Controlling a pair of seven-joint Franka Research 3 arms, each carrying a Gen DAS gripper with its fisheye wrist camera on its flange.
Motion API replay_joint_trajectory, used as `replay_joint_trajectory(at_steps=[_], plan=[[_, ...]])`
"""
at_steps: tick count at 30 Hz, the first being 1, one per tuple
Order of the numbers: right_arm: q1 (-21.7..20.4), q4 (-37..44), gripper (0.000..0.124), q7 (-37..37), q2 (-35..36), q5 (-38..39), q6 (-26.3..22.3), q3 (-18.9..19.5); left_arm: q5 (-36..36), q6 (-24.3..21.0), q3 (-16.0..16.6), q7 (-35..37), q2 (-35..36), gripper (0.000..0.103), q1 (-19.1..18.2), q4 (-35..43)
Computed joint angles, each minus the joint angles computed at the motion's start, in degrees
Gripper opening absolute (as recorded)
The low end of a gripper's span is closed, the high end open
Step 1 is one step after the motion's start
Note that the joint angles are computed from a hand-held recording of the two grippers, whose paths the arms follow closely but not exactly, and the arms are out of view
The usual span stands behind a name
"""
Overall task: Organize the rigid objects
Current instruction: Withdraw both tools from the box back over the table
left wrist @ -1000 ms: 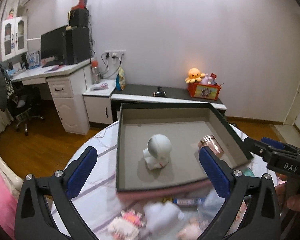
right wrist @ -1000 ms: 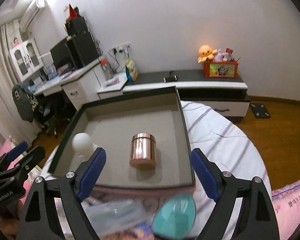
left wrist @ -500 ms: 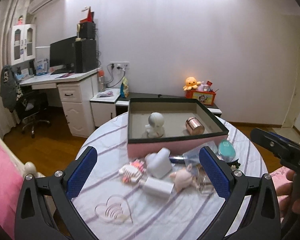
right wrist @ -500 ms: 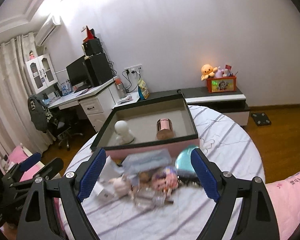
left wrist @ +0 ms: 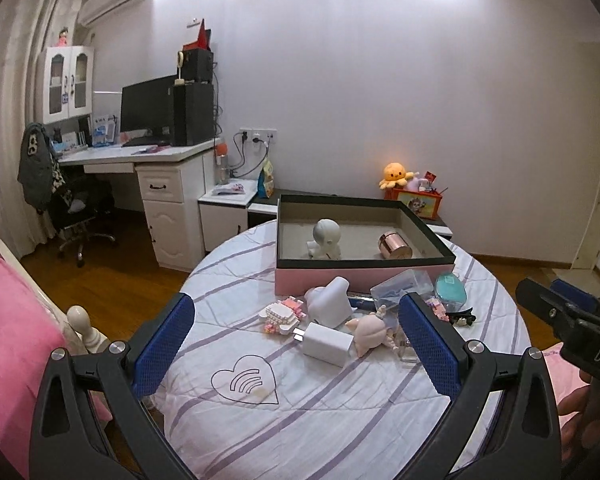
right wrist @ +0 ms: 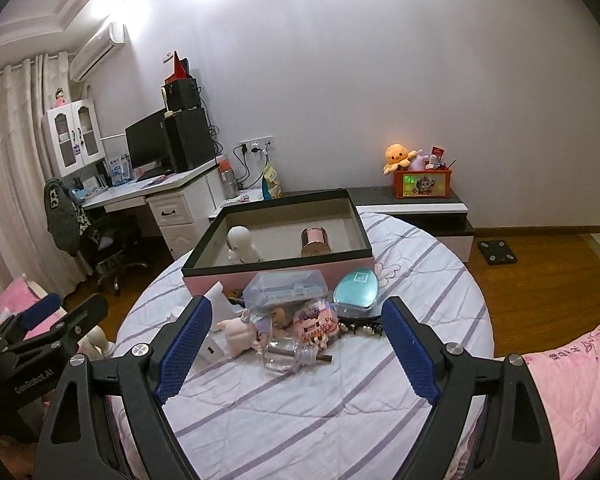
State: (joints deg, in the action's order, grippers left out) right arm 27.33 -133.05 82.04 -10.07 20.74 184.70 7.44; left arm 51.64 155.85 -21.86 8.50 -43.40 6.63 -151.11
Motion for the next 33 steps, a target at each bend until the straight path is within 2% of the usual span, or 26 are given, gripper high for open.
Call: replay_joint_trajectory(at_steps=[6, 12, 23, 30, 33], plan=[[-0.27, -0.2, 0.088, 0.28, -0.2, -0.65, -0.38, 0.75, -0.51, -0.32, 0.31, 0.22, -0.04, 0.103, -0.67, -0.26], [-3.3, -0.33, 0.088, 2.97, -0.27, -3.17, -0.73, 3.45, -0.81, -0.14, 0.48, -0.1, 0.36, 0.103, -0.54, -0.4], [-2.86, -0.15, 0.088, 3.89, -0.07, -4.35, -0.93, 2.62, -0.84, -0.12, 0.38, -0.43, 0.63, 0.103, -0.42, -0.47], [-4.15, 0.27, 0.088, 4.71, 0.8, -5.75, -1.93, 2.97, -1.1, 1.25, 1.32, -0.37, 1.71, 0.103, -0.43, -2.01], [-6.23, 0.6, 0.088, 6.62, 1.45, -7.7, -2.72, 4.31, -1.51, 1.91, 1.81, 0.21, 2.73, 0.103, -0.34, -2.42]])
